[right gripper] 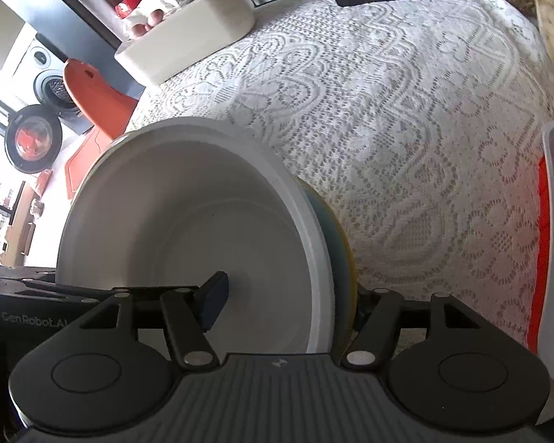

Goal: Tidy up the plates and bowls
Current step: 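Hold the bowl stack with both tools and begin lifting it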

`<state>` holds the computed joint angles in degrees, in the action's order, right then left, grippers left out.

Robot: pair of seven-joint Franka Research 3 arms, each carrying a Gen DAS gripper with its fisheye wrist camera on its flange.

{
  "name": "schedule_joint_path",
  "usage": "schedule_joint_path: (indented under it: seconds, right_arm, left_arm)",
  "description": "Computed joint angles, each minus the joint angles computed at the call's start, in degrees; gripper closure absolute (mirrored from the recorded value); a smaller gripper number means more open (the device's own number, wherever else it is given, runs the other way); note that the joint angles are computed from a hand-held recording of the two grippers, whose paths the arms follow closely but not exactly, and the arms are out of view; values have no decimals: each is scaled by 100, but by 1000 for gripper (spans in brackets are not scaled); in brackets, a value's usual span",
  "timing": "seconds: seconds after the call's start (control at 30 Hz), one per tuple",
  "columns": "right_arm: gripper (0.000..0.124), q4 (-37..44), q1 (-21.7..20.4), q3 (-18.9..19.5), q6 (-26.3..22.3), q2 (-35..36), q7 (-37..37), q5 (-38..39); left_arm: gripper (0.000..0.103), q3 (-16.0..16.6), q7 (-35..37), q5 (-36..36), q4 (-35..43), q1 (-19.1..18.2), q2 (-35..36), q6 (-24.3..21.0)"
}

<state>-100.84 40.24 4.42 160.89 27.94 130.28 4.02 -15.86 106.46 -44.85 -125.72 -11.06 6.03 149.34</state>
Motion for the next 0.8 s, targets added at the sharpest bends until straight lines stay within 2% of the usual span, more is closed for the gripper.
schedule_joint_path:
  seconds: [0.33, 0.43, 0.57, 0.8]
  right_arm:
    - [56, -103, -394, 400, 41, 7, -678, 636]
    - [59, -118, -424, 424, 58, 12, -724, 830]
    - [59, -117, -469, 475, 85, 27, -871, 1000]
    - [59, 31, -487, 492, -210, 51, -891, 1155]
  left_arm:
    - [43, -21, -191, 339, 126, -50, 93, 50]
    - [42, -33, -439, 669, 216, -78, 166, 100]
    - [42, -91, -532, 656, 207, -37, 181, 159]
    - [42, -82, -680, 831, 219, -12, 134, 17]
